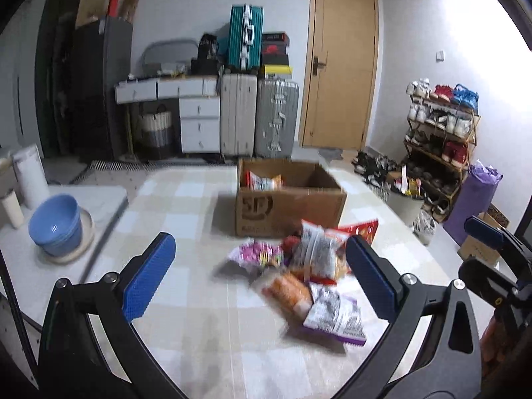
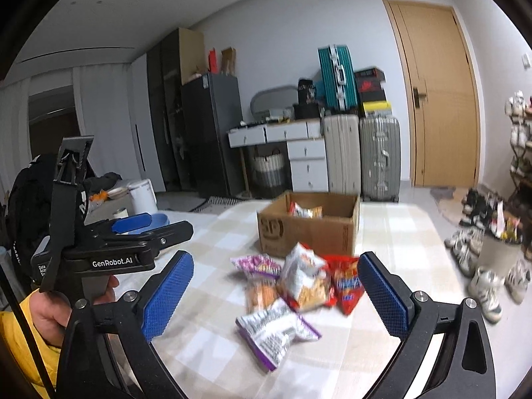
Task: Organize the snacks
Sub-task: 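Grasp the purple-white chip bag with the right tool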
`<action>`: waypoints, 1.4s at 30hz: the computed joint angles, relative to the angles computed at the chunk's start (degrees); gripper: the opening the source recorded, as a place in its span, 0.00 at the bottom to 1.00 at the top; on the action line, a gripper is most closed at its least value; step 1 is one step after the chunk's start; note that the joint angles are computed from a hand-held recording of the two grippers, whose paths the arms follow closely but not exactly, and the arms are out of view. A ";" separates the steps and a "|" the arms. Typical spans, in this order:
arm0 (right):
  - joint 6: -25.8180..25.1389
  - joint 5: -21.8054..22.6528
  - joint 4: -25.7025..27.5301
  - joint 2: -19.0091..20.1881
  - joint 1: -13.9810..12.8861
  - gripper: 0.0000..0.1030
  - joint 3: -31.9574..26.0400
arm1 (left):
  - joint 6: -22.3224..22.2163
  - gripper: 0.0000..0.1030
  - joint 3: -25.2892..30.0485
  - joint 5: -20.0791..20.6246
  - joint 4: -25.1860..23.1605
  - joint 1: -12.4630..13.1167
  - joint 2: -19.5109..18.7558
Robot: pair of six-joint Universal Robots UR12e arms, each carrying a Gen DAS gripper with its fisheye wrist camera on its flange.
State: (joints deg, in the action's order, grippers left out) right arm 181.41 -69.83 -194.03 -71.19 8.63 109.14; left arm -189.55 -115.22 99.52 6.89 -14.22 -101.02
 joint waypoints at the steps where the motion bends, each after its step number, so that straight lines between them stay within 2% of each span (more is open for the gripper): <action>1: 0.18 0.07 0.61 0.29 -0.02 0.98 0.03 | -0.21 0.99 0.05 -0.19 -0.65 0.09 -0.63; 9: -1.70 -0.33 7.84 3.68 0.92 0.98 -1.92 | -0.33 0.99 0.55 -2.44 -3.40 0.84 -4.91; 11: -2.16 0.81 10.21 4.58 0.99 0.98 -2.79 | 0.18 0.99 1.15 -4.30 -4.76 1.16 -5.80; 13: -2.47 3.37 14.50 5.98 0.58 0.98 -4.39 | 0.18 0.99 1.80 -3.52 -5.24 0.99 -6.87; 15: -0.67 4.02 20.77 7.52 0.36 0.98 -6.73 | -0.25 0.99 2.26 -3.86 -5.86 1.12 -7.58; 17: 3.09 7.60 24.14 8.96 -0.43 0.98 -8.27 | -1.07 0.99 2.40 -4.75 -6.17 1.48 -8.00; 19: 4.20 8.81 26.22 9.83 -0.60 0.98 -9.25 | -1.45 0.99 2.57 -4.57 -6.26 1.48 -8.50; 21: 4.72 7.36 28.29 10.48 -0.33 0.98 -10.27 | -1.87 0.99 3.08 -4.72 -6.89 1.58 -9.08; 25: 6.77 7.35 32.09 11.70 -0.40 0.96 -12.05 | -3.05 0.99 3.66 -6.03 -8.01 2.03 -10.02; 29: 5.95 7.64 33.44 12.53 -0.24 0.90 -13.37 | -3.74 0.99 3.73 -6.26 -7.78 2.31 -10.52; 30: 6.42 7.73 33.36 12.60 -0.27 0.86 -13.56 | -3.97 0.99 3.71 -6.42 -7.80 2.38 -10.54; 32: 7.57 8.61 33.48 12.82 -0.53 0.68 -13.77 | -4.37 0.99 3.60 -6.74 -8.07 2.57 -10.46; 33: 8.01 10.88 33.98 13.07 -0.88 0.58 -13.93 | -4.58 0.99 3.77 -6.87 -8.02 2.62 -10.72; 34: 8.78 12.73 34.41 12.85 -1.10 0.56 -13.60 | -4.64 0.99 3.29 -7.01 -7.91 2.69 -10.28; 36: 8.72 12.11 33.71 12.76 -0.84 0.53 -13.28 | -4.68 0.99 3.01 -7.14 -8.03 2.76 -10.06; 42: 10.96 14.30 30.44 12.41 -1.47 0.41 -11.68 | -5.17 0.99 2.91 -7.69 -8.40 2.86 -10.05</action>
State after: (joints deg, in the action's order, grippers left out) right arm 192.37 -55.53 -163.60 -58.78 7.16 97.46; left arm -194.72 -112.31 91.83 -1.51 -11.35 -111.07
